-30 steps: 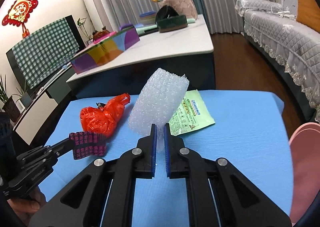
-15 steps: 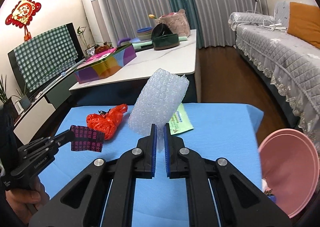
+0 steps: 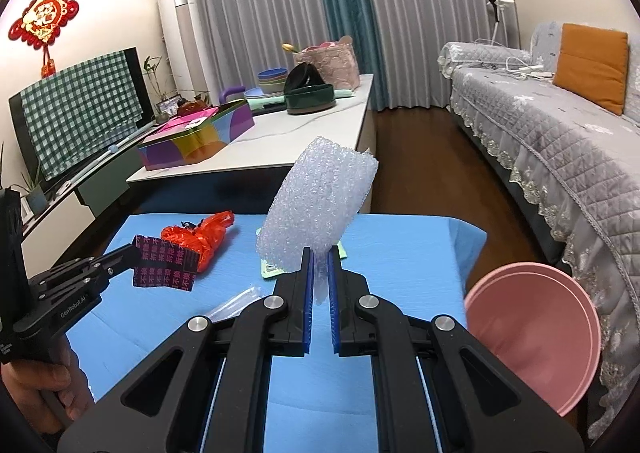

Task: Collect trash
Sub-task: 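Carry the bubble wrap and purple cloth over the pink basin with both tools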

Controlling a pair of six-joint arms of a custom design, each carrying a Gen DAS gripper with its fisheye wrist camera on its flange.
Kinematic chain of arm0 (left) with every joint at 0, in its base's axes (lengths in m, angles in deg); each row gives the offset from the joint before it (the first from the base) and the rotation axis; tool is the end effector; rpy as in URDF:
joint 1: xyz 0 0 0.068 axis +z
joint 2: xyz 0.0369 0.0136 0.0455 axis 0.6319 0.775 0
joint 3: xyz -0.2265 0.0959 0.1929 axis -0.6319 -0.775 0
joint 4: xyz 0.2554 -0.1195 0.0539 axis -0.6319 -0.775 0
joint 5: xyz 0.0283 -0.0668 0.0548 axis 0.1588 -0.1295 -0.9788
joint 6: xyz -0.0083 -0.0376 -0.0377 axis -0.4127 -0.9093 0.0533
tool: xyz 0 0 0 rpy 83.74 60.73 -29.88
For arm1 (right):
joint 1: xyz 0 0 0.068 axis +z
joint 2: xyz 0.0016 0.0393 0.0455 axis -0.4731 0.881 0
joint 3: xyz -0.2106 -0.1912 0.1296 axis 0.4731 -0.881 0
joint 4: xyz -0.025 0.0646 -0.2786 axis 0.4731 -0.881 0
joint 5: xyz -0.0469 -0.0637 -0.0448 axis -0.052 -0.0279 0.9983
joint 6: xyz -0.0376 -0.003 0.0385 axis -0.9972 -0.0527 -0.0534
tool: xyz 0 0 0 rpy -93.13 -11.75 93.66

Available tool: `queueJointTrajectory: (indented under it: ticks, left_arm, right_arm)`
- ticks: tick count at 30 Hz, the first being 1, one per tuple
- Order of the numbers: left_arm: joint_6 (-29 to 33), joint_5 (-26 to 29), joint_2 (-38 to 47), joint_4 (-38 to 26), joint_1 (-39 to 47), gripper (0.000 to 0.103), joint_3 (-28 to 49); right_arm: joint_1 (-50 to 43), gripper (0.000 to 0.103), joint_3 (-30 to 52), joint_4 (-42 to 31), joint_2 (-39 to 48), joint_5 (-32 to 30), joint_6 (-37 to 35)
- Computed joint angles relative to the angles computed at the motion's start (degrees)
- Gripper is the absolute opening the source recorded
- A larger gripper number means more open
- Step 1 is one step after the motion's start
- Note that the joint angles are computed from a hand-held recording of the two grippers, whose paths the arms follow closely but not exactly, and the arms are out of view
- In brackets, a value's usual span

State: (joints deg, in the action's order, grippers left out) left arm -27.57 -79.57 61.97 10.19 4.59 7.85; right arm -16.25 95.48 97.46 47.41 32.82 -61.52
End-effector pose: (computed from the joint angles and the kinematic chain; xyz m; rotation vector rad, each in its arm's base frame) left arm 0.3111 -0.2112 0.1645 0.4134 2.1116 -0.3694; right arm 0.2311 0.0441 0.1682 0.1931 2.1040 0.1738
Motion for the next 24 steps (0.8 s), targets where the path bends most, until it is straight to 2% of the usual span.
queueJointTrajectory:
  ticks: [8, 24]
  left_arm:
    - [0.11, -0.3, -0.25, 0.24, -1.78, 0.001, 0.21]
    - [-0.06, -0.96, 1.02, -0.09, -3.57, 0.001, 2.04]
  right_arm:
    - [-1.43, 0.008, -1.65, -1.81, -3.88, 0.02, -0.27]
    - [-4.93, 0.008, -3.04, -1.97, -5.56, -1.61, -1.33]
